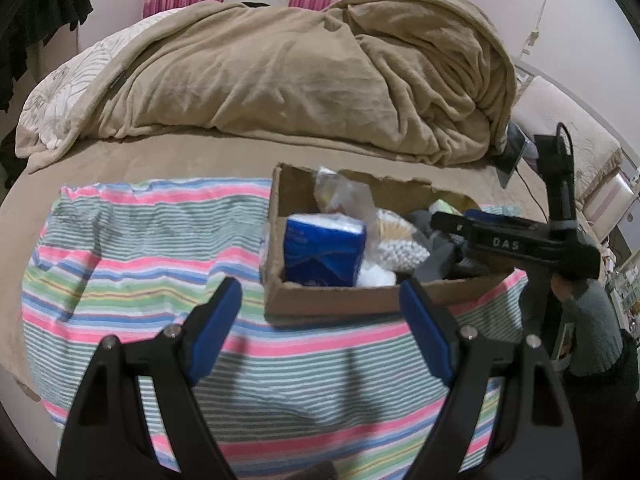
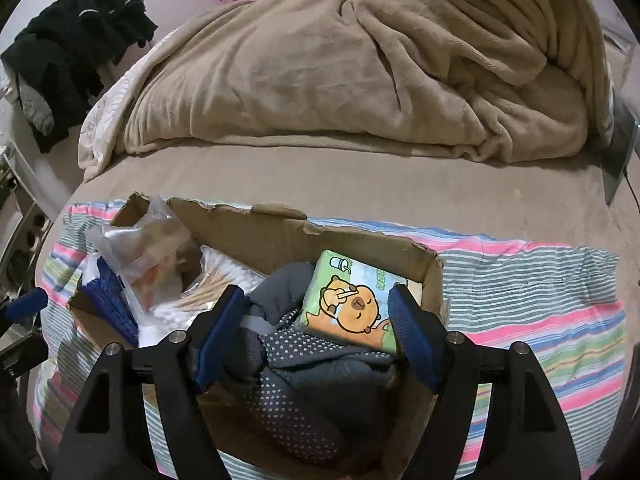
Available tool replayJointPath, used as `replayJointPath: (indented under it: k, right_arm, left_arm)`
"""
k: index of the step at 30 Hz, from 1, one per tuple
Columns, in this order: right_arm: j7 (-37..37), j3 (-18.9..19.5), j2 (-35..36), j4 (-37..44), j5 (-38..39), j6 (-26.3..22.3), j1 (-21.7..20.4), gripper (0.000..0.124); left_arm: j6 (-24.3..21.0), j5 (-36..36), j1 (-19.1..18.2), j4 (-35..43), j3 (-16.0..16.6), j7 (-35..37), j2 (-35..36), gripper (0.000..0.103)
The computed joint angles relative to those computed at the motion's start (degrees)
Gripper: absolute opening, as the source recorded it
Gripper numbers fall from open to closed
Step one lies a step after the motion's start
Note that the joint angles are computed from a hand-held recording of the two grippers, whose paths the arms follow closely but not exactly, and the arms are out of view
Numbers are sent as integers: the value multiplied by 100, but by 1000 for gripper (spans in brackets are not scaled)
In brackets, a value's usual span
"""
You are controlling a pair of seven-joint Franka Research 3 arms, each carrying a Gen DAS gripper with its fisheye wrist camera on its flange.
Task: Organize objects
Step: 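Lower the cartoon tissue pack into the box and open the right gripper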
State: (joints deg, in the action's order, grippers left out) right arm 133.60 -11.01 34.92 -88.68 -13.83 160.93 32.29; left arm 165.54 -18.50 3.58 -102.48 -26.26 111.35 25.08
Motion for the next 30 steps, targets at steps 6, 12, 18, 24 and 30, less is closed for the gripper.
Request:
replayJointPath:
  k: [6, 12, 18, 24, 30]
  right_arm:
    - [526, -369, -337, -399, -452, 119, 395, 77]
    - [1250, -532, -827, -904, -1207, 90, 702, 77]
    - [1943, -391, -1332, -1352, -2062, -35, 794, 77]
    - [2619, -126, -1802, -1753, -2770, -189, 796, 77]
    - [3053, 291, -2159, -2118, -3225, -311, 643, 77]
  left_arm:
    - [56, -205, 138, -204, -155, 175, -207, 82]
    - [183, -666, 230, -591, -279, 537, -594, 83]
    - [274, -1257, 136, -1040, -186, 849, -1027, 82]
    - [290, -1968, -59, -1516, -19, 1403, -1502, 82]
    - [389, -2549, -333, -2009, 324, 1708, -1992, 83]
